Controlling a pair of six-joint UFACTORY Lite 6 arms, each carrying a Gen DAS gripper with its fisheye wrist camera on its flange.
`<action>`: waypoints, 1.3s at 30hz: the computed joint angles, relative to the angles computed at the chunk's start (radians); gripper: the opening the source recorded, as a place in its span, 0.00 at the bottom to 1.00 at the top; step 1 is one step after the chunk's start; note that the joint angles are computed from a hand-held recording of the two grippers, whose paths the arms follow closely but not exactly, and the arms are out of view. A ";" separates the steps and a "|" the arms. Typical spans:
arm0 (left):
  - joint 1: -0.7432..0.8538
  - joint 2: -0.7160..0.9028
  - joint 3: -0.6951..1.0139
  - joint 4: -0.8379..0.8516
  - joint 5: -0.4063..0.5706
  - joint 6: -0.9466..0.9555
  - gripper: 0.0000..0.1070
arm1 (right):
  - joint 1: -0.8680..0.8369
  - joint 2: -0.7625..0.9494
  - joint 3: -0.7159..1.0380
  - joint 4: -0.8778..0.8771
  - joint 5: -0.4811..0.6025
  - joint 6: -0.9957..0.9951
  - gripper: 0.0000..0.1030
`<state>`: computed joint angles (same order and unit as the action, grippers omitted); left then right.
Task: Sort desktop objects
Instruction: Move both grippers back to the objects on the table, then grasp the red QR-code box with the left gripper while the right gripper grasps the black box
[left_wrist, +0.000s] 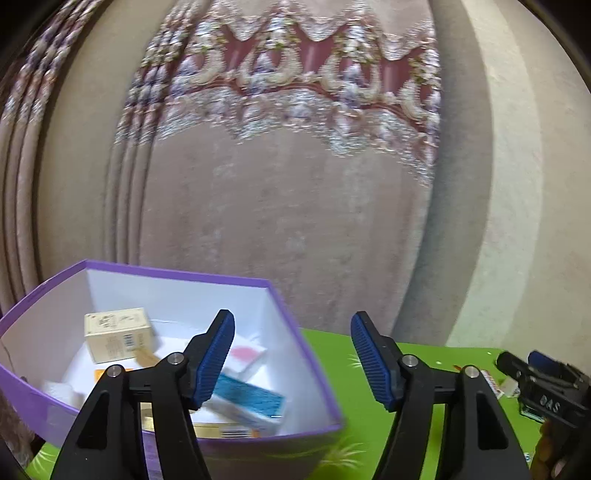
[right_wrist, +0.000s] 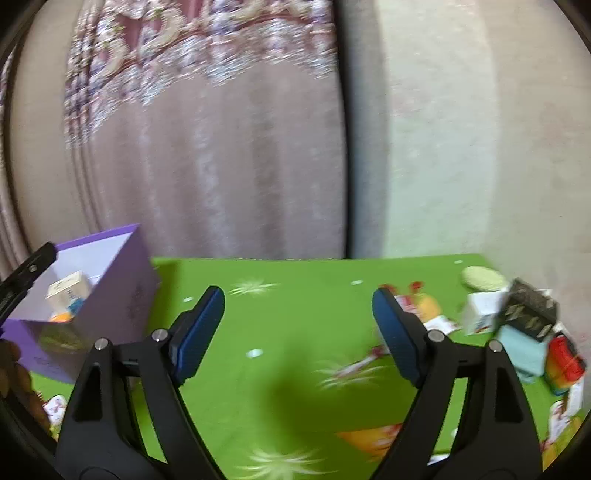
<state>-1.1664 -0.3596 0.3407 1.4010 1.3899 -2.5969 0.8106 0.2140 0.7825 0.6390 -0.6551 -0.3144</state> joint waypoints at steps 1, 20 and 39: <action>0.002 0.040 0.034 0.016 -0.012 0.001 0.63 | -0.020 -0.015 -0.012 -0.012 0.000 -0.001 0.82; 0.203 0.866 0.828 0.288 -0.524 -0.032 0.72 | -0.593 0.065 0.040 -0.751 0.123 -0.060 0.85; 0.292 1.669 2.032 -0.345 -0.641 0.801 0.71 | -0.881 0.307 0.341 -1.577 0.245 0.766 0.85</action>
<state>-0.8739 1.3090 2.3731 1.0557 0.7491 -1.7959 -0.0703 0.5214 1.1239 -0.9376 -0.4097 0.4513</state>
